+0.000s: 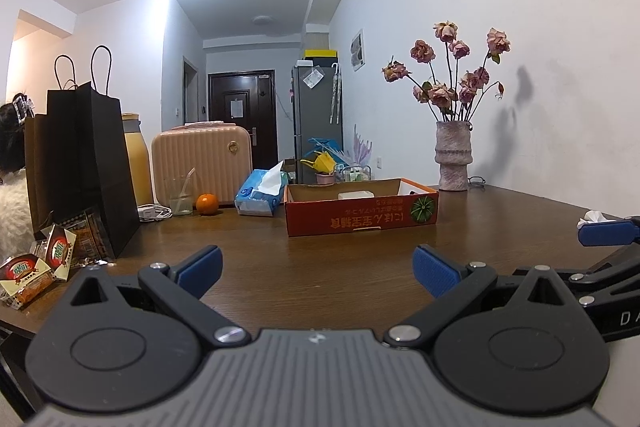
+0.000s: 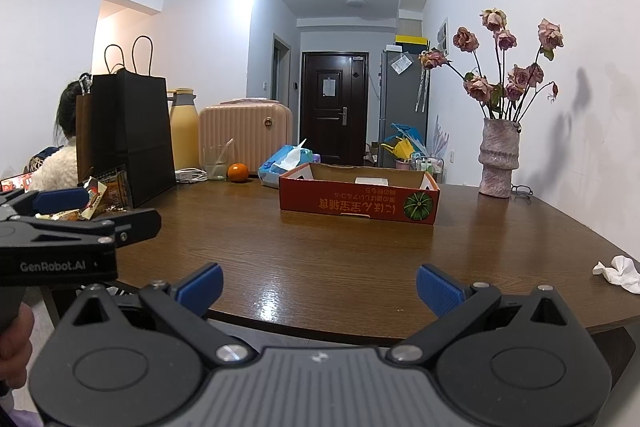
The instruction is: Organize rigid objects
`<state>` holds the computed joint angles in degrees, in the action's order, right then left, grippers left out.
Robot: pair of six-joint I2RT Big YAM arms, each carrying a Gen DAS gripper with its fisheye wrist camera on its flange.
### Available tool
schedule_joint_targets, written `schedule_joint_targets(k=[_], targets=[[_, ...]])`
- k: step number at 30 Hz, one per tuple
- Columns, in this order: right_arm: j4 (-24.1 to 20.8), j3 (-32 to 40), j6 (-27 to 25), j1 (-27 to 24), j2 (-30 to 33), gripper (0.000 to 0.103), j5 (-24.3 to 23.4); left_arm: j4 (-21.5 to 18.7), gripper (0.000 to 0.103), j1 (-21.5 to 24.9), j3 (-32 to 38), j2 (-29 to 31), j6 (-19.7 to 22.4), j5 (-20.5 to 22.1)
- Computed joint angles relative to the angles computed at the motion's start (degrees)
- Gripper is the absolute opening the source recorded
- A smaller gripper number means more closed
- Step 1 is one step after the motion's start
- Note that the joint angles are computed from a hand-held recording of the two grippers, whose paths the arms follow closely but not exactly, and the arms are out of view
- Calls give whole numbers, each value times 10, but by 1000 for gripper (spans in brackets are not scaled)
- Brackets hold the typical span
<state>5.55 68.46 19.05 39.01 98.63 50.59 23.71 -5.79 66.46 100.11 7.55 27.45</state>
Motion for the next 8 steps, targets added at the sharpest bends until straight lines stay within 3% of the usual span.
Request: schedule_joint_targets(k=[8], targets=[[-2,0,2,0,0,103,-1,2,103,-1,0,1,2,-1]])
